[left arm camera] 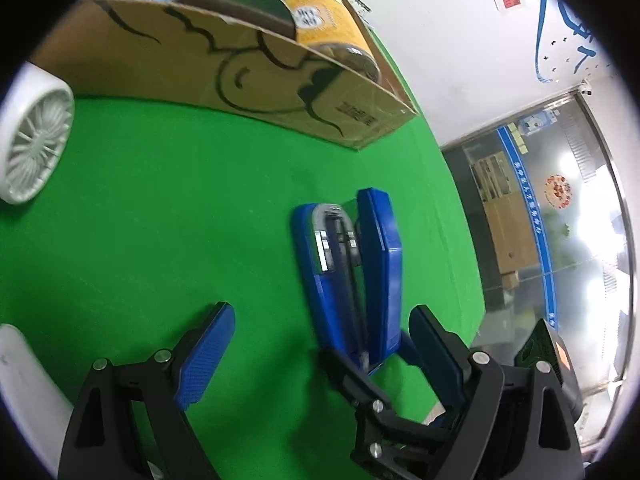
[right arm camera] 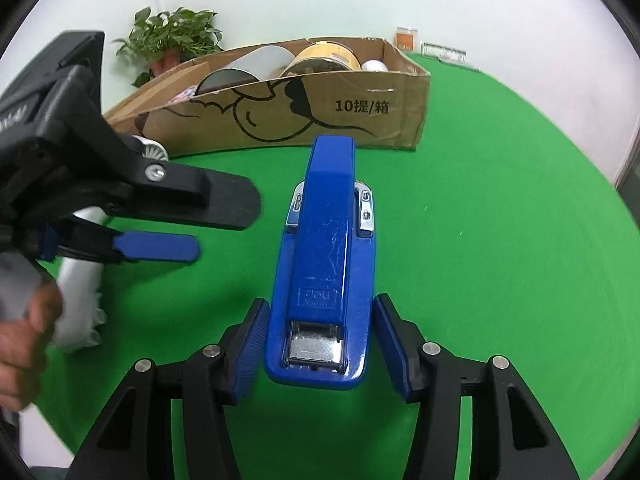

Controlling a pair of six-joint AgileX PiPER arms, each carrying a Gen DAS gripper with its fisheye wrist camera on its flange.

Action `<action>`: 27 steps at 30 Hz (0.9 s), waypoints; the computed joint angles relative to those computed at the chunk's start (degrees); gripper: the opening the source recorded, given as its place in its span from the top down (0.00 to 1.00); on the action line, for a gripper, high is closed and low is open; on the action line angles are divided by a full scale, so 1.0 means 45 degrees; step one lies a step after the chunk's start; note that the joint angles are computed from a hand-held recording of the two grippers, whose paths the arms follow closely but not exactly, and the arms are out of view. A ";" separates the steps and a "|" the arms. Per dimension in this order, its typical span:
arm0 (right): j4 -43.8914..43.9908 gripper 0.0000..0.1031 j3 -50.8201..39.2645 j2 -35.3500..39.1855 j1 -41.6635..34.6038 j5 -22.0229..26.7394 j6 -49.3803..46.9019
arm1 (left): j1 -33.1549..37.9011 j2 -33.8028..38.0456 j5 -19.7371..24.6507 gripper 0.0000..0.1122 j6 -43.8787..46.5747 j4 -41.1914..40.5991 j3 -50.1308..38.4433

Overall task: Organize rigid objects
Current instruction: 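Grasp the blue stapler with both grippers and lift it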

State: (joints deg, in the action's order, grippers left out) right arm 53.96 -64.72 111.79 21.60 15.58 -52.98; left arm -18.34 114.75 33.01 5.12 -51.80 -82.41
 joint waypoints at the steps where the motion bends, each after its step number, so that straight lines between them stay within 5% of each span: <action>1: 0.0903 0.50 0.0056 -0.0057 -0.0270 0.0692 -0.0628 | 0.0006 0.0130 0.0088 0.21 0.0057 -0.0082 -0.0184; 5: 0.2183 0.51 -0.0254 0.0148 -0.1107 0.3103 -0.0958 | -0.0019 0.0415 0.0427 0.22 0.0676 -0.0929 -0.0400; 7: 0.2457 0.51 -0.0411 0.0313 -0.1269 0.3764 -0.1054 | -0.0138 0.0572 0.0571 0.34 0.0299 -0.0444 -0.0710; 9: 0.2370 0.51 -0.0466 0.0342 -0.1103 0.3826 -0.1064 | -0.0170 0.0865 0.1102 0.54 0.0156 -0.0131 -0.1130; 16: 0.2729 0.51 -0.0319 -0.0312 -0.0502 0.3611 -0.1478 | -0.0043 -0.0031 0.0522 0.54 0.0215 -0.0165 -0.0400; 27: 0.2383 0.51 -0.1492 -0.2209 0.0814 0.2752 -0.0731 | 0.0688 -0.2141 0.0758 0.55 -0.1313 0.3017 -0.1564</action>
